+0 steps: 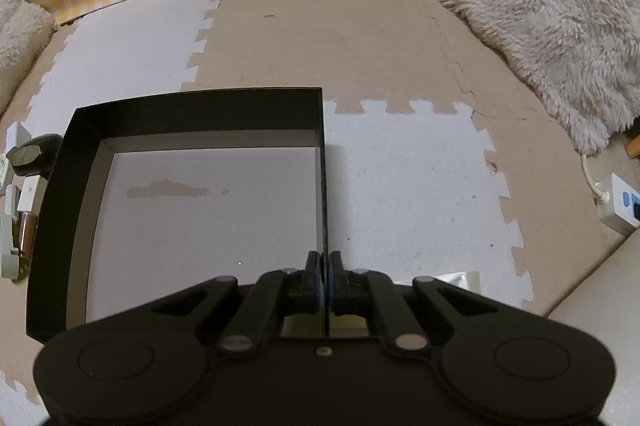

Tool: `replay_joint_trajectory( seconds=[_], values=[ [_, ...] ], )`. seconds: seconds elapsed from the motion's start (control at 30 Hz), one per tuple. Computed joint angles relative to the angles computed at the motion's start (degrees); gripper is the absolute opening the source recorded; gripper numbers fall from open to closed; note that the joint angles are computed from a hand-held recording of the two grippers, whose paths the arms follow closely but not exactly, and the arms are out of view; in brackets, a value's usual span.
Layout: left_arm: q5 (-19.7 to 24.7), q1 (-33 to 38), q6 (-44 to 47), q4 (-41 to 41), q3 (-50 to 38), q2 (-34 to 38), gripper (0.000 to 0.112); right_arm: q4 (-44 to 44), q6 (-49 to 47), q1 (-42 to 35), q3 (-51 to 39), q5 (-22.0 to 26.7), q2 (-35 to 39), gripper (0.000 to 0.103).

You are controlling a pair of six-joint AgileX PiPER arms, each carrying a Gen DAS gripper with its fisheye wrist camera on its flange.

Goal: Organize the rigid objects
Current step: 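Lower the left gripper onto the clear nail box and close on it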

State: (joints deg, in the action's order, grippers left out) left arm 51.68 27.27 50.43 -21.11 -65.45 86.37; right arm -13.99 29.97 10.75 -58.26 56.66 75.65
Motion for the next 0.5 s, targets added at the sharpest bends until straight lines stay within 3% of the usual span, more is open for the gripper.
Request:
replay_joint_trajectory(
  seconds=[0.13, 0.33, 0.5],
  values=[
    [-2.8, -1.6, 1.7, 4.1, 0.7, 2.3, 0.094, -0.1, -0.1, 0.0, -0.1, 0.1, 0.1, 0.004],
    [-2.9, -1.7, 4.6, 4.4, -0.7, 6.0, 0.093, 0.2, -0.4, -0.2, 0.0, -0.3, 0.1, 0.004],
    [0.4, -0.7, 3.7, 2.6, -2.8, 7.9, 0.079, 0.5, -1.3, -0.5, 0.3, -1.3, 0.1, 0.004]
  ],
)
